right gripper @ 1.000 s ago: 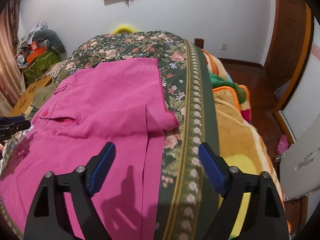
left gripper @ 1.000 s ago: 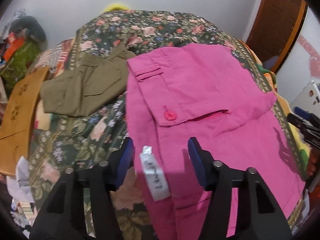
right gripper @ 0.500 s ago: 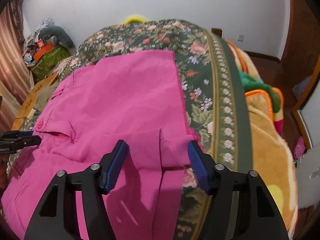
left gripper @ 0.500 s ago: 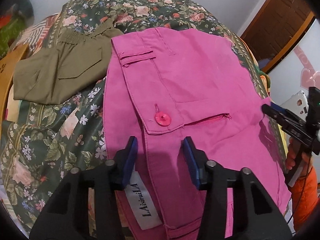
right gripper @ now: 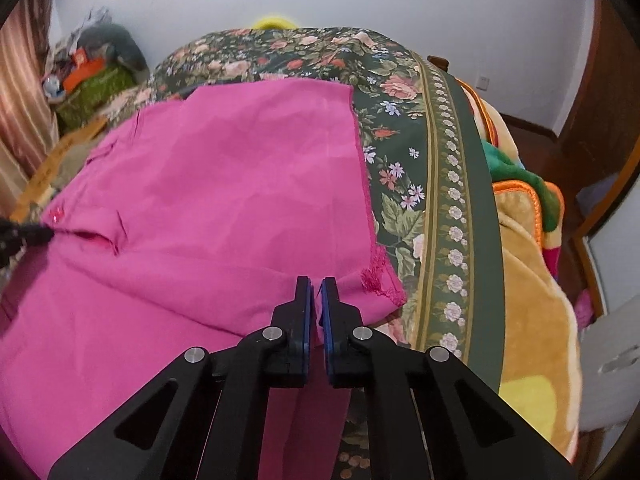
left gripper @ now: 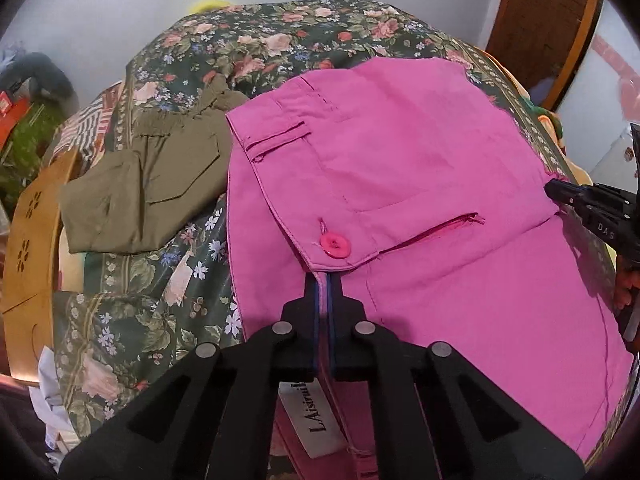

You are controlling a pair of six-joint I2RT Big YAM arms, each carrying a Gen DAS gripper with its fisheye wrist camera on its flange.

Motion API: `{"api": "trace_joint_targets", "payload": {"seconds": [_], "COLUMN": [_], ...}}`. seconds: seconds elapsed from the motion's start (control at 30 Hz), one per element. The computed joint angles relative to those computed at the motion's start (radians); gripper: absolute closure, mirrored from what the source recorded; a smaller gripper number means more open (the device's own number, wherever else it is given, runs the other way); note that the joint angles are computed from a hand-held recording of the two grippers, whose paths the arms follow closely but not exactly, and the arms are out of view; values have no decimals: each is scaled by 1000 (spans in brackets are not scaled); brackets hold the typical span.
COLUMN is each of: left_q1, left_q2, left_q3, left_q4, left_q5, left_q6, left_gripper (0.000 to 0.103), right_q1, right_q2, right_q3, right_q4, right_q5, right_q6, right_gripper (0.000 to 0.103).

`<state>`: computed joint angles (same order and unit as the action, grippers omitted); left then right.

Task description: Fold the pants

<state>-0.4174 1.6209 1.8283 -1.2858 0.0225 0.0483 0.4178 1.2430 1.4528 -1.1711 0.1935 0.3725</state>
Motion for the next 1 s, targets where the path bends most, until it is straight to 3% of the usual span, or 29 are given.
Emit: {"api": "trace_joint_targets", "payload": {"seconds": [0.2, 0.33, 0.5, 0.6, 0.7, 0.77, 0.87, 1.0], "left_q1": [1, 21, 49, 54, 59, 63, 62, 68], "left_q2": [-2, 14, 10, 21, 45, 69, 129, 191], "left_q3": [-29, 11, 55, 88, 126, 154, 214, 262], "left_q4": [18, -32, -68, -71, -71, -72, -107, -150], "left_q5": [-10, 52, 114, 108, 113, 125, 119, 177], "left_q6": [-20, -43, -47, -50, -69, -85, -94, -116], "left_gripper": [98, 97, 96, 89, 68, 57, 57, 57], "right_q1": [0, -3, 2, -8, -26, -39, -65, -96], "right_q2": [14, 32, 20, -4, -8, -5, 8, 40], "right_q3": [10, 50, 86, 91, 106, 112, 111, 95], "right_q4": [-33, -89, -170, -168, -155, -138, -114, -87], "right_q5": [3, -12, 10, 14, 18, 27, 3, -62], "right_q6": [25, 40, 27, 28, 29, 35, 49, 81], "right_gripper": [99, 98, 83, 74, 61, 59, 58, 59]}}
